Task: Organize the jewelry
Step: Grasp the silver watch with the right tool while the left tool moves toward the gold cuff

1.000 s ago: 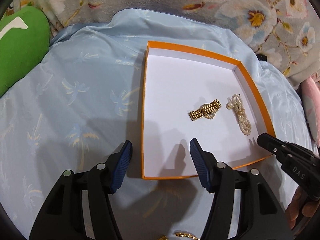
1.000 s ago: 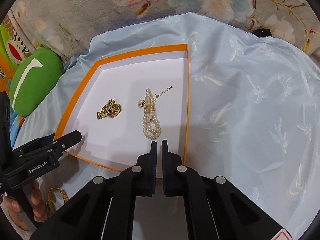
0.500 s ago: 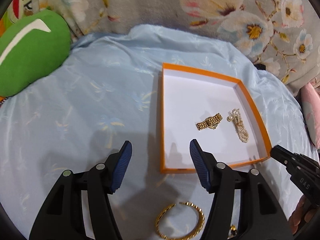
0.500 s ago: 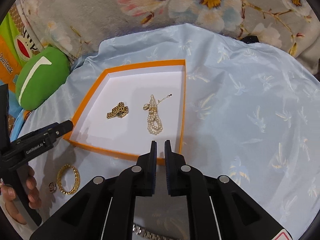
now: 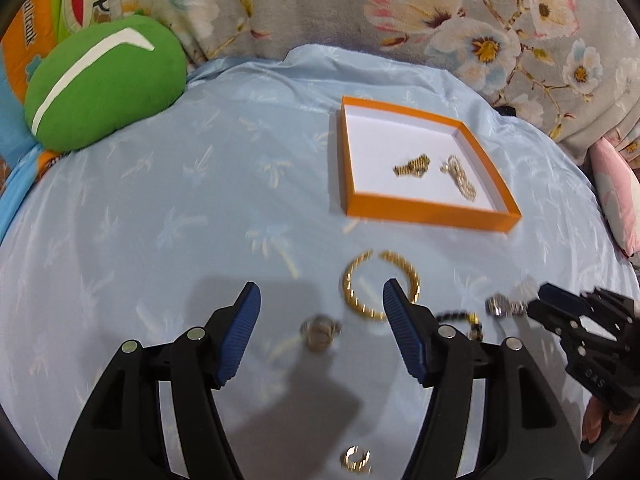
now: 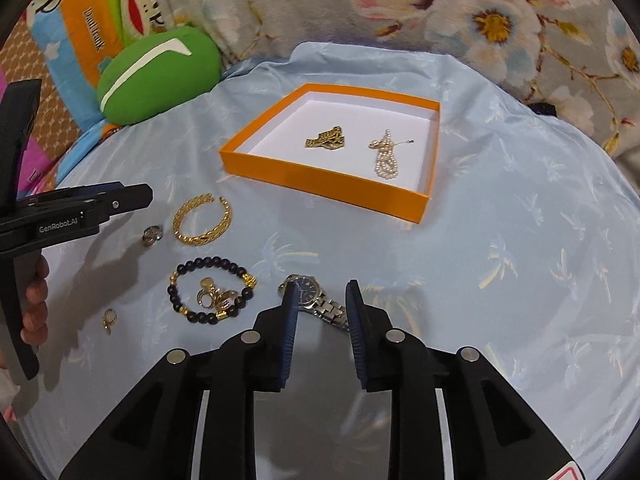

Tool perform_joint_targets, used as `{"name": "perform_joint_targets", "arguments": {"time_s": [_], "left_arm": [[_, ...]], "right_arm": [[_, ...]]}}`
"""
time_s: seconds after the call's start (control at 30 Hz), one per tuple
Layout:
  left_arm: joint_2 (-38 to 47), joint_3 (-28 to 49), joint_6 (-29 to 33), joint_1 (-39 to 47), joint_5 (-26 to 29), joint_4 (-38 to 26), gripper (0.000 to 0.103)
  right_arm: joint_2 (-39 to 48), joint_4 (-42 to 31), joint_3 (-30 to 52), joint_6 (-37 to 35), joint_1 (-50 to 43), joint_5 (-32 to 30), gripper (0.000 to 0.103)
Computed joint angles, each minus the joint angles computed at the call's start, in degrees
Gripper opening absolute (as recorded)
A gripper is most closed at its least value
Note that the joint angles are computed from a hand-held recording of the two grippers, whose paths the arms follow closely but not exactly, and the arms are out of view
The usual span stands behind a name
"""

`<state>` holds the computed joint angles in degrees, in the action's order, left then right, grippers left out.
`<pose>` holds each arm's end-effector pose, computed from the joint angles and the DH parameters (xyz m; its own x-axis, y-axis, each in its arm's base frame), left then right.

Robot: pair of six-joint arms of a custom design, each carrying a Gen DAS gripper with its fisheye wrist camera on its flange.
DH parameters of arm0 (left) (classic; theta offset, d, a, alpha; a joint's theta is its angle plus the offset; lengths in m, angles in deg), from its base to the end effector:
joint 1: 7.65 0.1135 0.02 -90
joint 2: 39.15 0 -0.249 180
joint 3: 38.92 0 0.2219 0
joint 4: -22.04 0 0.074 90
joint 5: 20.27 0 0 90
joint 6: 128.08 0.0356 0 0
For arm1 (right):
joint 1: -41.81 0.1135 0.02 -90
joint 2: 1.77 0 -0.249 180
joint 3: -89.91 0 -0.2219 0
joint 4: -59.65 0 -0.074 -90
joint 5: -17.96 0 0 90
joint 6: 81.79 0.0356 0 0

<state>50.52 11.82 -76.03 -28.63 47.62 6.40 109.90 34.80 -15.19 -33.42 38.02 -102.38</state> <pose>0.2412 -0.0781 0.1359 -0.6786 -0.3500 -0.6457 -0.3670 0.9231 -0.1147 0.3399 -0.0045 0.1199 -0.5349 -0.5392 -0.6505 -0.7196 0.6942 0.0164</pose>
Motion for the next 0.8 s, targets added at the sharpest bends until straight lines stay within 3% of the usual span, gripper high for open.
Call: {"name": "perform_joint_targets", "arguments": {"time_s": [0.27,0.37,0.5,0.57,0.8], "left_arm": [[-5.85,-8.94,-7.01,-3.46,0.41,-0.44,0.062],[-7.09,-10.97,-8.96,-3.89,0.66,-0.38,0.062],[-6.78,-12.49,-10.19,-3.69,1.77,0.58,0.062],[-6.75,-12.82,-10.76,-4.33,1.39,0.69,0.062],[-7.04,-12.84,-12.08,-7.05,1.19,0.26,0.062]], "right_arm": [[4.02,2.49,0.64,-6.93,2.93,3.11,0.038],[5.58,0.5,3.19,-7.71,3.13,2.0,0.038],[8.22,-3.91,7.94,-5.91,3.05,0.8,0.035],[7.39,-2.77,6.68,-4.65,3.22,1.76,0.028],[3.99,-2.51,2.7,5.16,0.96,5.07,0.028]]}}
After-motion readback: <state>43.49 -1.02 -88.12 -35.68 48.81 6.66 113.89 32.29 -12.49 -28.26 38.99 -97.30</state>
